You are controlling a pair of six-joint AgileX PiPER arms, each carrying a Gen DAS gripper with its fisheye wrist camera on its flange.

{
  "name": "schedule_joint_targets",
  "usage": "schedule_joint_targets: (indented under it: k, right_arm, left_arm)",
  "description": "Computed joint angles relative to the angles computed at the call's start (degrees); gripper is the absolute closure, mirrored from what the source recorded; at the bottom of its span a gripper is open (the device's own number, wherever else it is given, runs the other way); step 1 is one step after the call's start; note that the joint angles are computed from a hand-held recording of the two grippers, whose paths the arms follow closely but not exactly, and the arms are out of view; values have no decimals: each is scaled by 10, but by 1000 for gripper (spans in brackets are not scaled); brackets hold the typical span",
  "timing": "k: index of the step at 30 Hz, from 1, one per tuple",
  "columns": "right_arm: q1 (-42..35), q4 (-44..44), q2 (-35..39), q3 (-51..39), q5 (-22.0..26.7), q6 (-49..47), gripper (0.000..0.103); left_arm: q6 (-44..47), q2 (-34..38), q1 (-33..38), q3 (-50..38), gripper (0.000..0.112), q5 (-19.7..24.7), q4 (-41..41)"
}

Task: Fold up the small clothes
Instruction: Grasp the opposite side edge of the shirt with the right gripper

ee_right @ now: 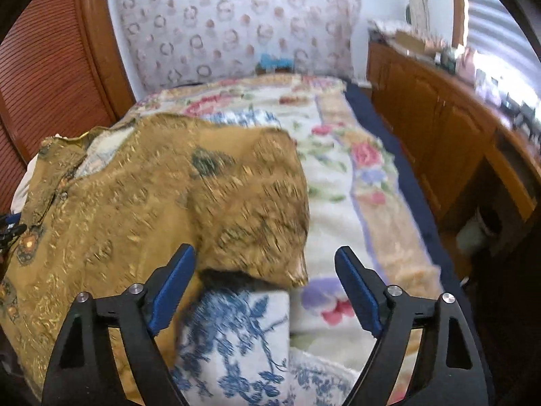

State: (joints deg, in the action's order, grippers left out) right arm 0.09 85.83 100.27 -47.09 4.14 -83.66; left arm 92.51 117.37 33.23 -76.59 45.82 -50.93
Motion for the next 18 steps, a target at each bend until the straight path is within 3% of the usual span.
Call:
schedule_joint_targets:
  k: [2,6,9,11,18]
  right_arm:
    - [-10,24,10,0,18,-22,20]
    - [-28,-13,27,-6,48,12,32]
    - [-27,-46,36,-15,52,46,48]
    - [-24,-36,39,-17,52,37,64]
    - [-10,10,22,-11,17,-29,91]
  left_arm:
    - [1,-1,1,1,48,-1,0]
    - [0,-2,3,4,48,-4,-2]
    - [5,-10,3,14,48,-8,-11]
    - [14,-24,5,29,48,-2,-22]
    - [41,-104,-4,90,48,43,-60]
